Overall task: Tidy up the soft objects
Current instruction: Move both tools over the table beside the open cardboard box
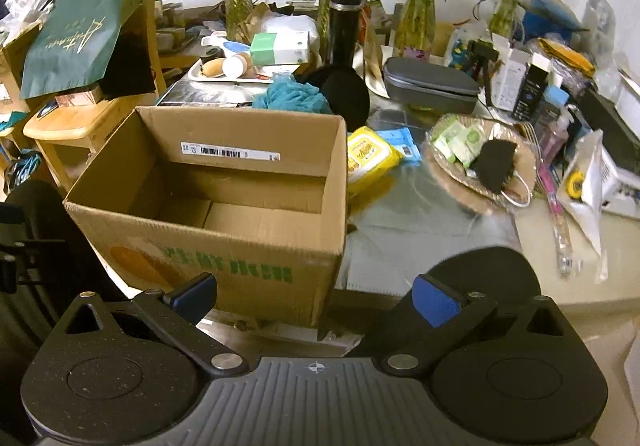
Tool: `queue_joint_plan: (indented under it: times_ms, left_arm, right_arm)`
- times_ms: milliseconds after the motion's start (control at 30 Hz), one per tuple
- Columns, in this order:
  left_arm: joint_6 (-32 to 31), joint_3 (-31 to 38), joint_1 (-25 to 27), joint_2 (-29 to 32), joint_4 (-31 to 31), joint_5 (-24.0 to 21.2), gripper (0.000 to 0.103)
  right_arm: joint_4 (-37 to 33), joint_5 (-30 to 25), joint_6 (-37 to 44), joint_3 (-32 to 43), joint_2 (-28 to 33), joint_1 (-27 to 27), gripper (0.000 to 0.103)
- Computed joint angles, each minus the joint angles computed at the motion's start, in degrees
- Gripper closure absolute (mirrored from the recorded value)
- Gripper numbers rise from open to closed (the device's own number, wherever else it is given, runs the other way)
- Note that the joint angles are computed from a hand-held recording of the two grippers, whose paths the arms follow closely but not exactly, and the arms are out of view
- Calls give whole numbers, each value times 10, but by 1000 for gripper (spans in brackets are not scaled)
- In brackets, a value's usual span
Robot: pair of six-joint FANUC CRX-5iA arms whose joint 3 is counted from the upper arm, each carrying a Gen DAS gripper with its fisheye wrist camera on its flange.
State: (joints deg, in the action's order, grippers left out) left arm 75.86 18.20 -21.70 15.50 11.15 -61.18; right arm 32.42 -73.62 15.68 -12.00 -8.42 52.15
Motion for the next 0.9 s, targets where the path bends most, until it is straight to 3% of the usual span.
queue_joint_plan:
  times_ms: [433, 900]
  left_arm:
    - [21, 72, 6, 52, 0, -20, 0]
    - [20, 116, 15, 90, 8, -38, 0]
  right_arm:
    - [-10, 51, 71, 28, 25, -68, 0]
    - [-99, 106, 158, 50, 30, -126, 0]
